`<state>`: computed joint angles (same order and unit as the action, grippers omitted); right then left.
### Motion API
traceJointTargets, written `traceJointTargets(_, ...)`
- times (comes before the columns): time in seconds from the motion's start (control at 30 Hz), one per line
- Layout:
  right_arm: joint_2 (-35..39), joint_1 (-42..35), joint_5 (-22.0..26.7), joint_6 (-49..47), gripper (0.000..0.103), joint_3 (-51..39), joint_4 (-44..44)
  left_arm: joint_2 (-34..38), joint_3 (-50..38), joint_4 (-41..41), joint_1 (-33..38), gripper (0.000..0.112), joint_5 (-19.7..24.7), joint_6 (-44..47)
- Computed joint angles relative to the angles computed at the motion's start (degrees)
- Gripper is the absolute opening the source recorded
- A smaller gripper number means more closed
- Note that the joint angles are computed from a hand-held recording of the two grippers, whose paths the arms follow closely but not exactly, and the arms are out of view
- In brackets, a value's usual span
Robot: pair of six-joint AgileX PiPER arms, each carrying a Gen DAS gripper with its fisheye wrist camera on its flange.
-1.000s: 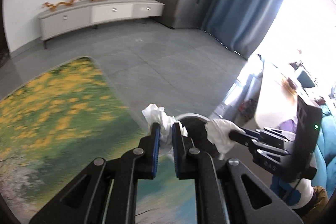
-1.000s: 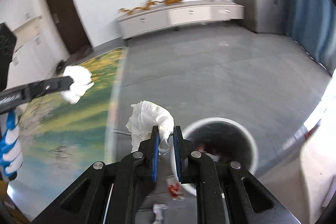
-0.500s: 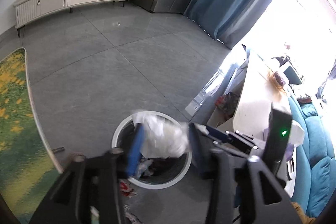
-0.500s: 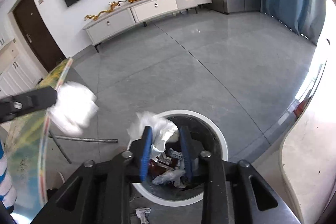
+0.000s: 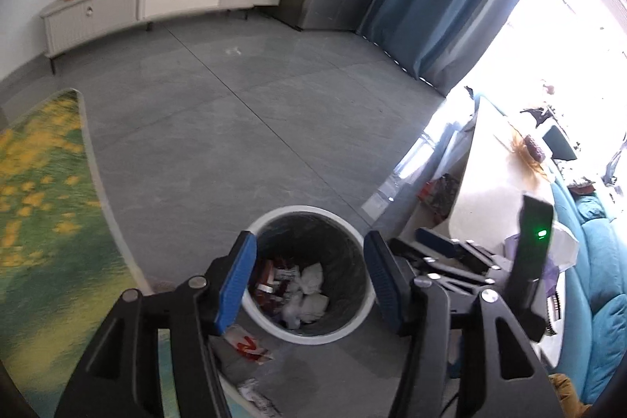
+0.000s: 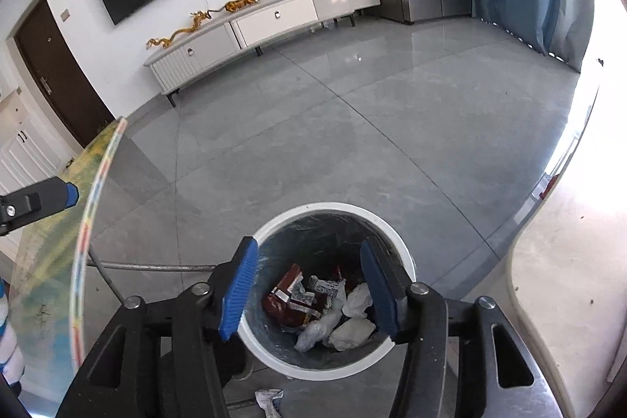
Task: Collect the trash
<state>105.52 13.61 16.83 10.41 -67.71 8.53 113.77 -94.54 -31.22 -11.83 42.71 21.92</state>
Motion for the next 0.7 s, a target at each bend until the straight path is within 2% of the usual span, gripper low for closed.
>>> traceJointTargets(0.17, -6.78, 3.59, 0.77, 8.73, 0.062, 2.01, -8.53, -9.39, 9.06, 3.23, 2.74, 0.055, -5.13, 0.63)
traceJointTargets(0.33, -12.12, 8.82, 4.47, 18.59, 0.068, 0.25, -17.89, -18.12, 16.83, 8.27, 5.92, 0.055, -8.46, -0.69)
traceJointTargets(0.53, -14.5, 18.54, 9.07, 26.38, 0.076, -4.56, -24.99, -28.19, 25.51, 7.79, 13.67, 0.055, -9.16, 4.03)
traceJointTargets(0.6, -13.75, 22.41, 10.54, 30.0, 0.077, -6.91, -28.04, -31.4, 28.22, 6.34, 17.32, 0.06, -9.15, 6.9)
traceJointTargets(0.7, -11.62, 27.28, 13.1, 34.87, 0.081, -10.92, -32.82, -35.7, 31.51, 2.5, 24.39, 0.062, -7.98, 12.61)
